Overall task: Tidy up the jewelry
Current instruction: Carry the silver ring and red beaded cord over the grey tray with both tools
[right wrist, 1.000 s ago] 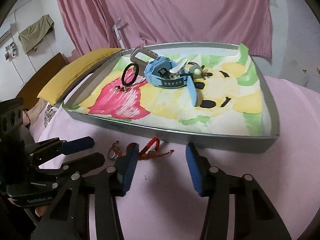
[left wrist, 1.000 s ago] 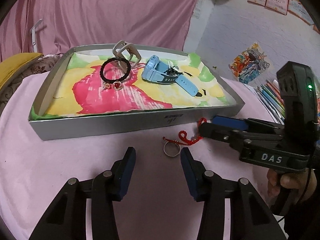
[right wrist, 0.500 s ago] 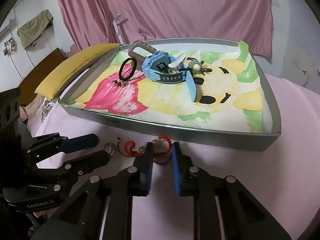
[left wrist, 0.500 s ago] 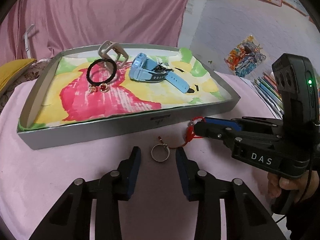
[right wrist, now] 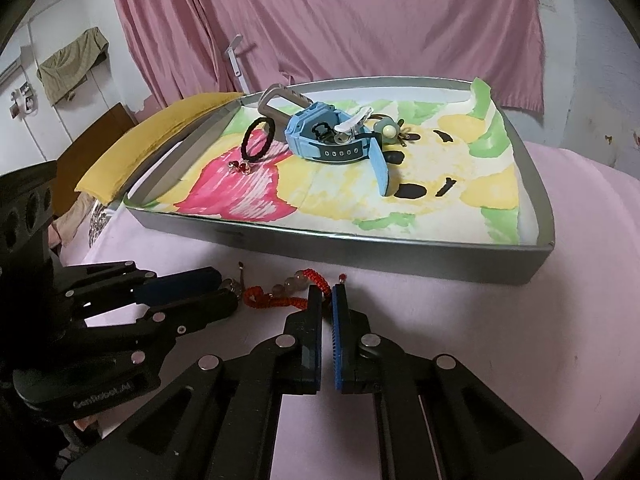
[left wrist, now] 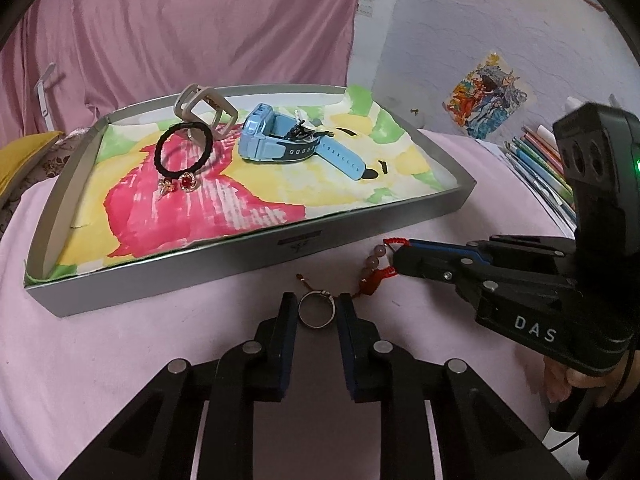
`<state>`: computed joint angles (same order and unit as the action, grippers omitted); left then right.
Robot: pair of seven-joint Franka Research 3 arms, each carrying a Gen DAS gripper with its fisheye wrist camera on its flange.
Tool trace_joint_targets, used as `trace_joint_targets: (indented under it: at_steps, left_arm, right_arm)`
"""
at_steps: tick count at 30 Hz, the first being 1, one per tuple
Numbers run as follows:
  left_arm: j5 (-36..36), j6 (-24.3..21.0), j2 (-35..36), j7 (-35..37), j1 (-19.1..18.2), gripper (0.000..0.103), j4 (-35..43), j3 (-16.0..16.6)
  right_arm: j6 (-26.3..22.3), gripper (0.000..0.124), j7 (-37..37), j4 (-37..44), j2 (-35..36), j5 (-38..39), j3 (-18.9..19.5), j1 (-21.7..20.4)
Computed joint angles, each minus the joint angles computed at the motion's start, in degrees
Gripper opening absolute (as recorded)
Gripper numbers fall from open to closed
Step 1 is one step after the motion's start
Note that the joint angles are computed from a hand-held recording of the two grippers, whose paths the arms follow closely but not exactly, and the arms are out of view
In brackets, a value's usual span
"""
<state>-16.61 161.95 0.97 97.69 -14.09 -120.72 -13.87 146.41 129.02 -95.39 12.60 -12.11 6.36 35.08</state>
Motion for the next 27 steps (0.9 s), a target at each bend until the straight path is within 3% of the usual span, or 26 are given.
trace_joint_targets:
  at_steps: [10,16,22,27]
  left_arm:
    - [-4.94,1.64,-2.60,3.55,-1.04,0.019,-3.35,0.56]
    - [-5.64,4.36,-4.15,3.75,-2.31,0.019,-5.30,1.35]
    - [-3.90,9.69,-5.68,1.21,-3.38,0.019,-7.02,2.38]
    - [-1.56,16.50,-6.20,-2.34,-4.25,0.019,-7.93,3.83]
  right_arm:
    - [1.63,0.004,4.34,-4.94,-3.72,-3.82,0.22,-0.30]
    - [5.83,0.004,8.00,-8.32,-5.63,-6.65,0.74,-0.63]
    - [9.75,0.004,16.93,-8.91,-6.64,-17.22,0.24,0.02]
    - [10.99,0.004,29.66,-6.89,-6.90,-33.32,-0.73,0.89]
